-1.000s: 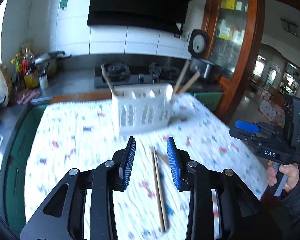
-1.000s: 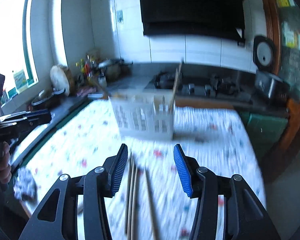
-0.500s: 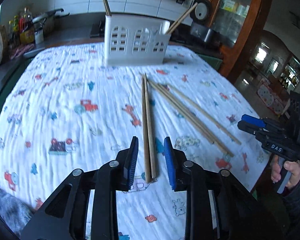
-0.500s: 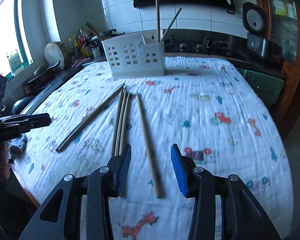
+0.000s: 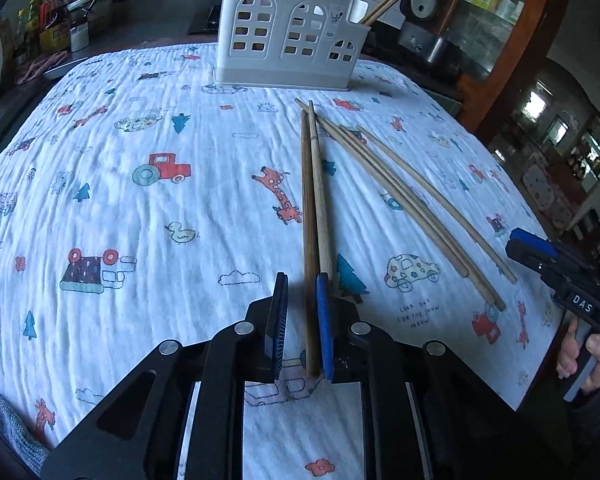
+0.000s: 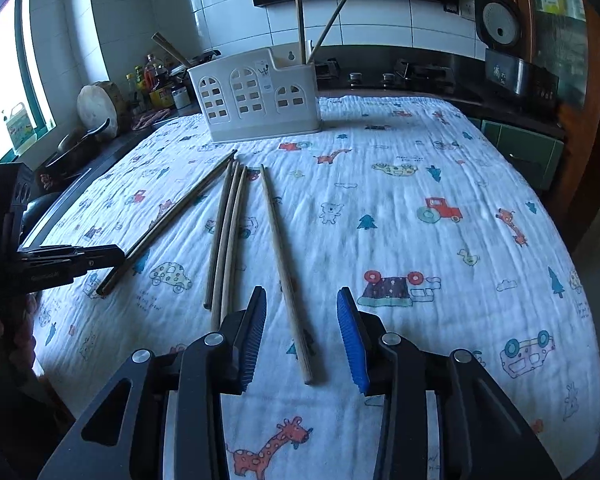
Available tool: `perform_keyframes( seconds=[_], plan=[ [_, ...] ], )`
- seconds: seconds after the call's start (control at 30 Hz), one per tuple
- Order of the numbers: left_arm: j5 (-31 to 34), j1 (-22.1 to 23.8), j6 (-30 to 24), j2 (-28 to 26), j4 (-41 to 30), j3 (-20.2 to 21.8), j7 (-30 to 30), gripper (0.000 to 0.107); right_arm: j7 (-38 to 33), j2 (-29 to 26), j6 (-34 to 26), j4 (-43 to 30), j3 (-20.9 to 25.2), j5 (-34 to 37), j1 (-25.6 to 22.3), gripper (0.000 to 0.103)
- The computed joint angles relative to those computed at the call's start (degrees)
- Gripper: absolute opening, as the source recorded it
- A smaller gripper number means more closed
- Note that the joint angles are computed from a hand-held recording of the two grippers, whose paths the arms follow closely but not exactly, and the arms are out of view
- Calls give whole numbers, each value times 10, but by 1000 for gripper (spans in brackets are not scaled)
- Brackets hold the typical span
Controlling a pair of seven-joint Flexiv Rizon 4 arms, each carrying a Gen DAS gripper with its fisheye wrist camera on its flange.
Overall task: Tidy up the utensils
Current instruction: 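Grasp a third chopstick with the left tool while the right tool grasps one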
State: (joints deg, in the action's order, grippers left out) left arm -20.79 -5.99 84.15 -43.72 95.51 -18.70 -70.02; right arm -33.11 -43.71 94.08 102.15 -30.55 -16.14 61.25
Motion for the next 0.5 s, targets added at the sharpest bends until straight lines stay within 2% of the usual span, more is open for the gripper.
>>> perform_keyframes(
  seconds=[0.17, 0.4, 0.5],
  plan=[
    [6, -15, -12, -2, -12, 19, -7, 14, -5, -1, -13, -10, 20, -9, -17, 32],
    [29, -60, -20, -10, -38, 74, -41, 14, 3, -3, -31, -22, 42, -38, -36, 29],
    [53, -96, -24, -12, -52, 121, -70, 14, 8, -4, -37, -27, 56, -49, -48, 27]
  ],
)
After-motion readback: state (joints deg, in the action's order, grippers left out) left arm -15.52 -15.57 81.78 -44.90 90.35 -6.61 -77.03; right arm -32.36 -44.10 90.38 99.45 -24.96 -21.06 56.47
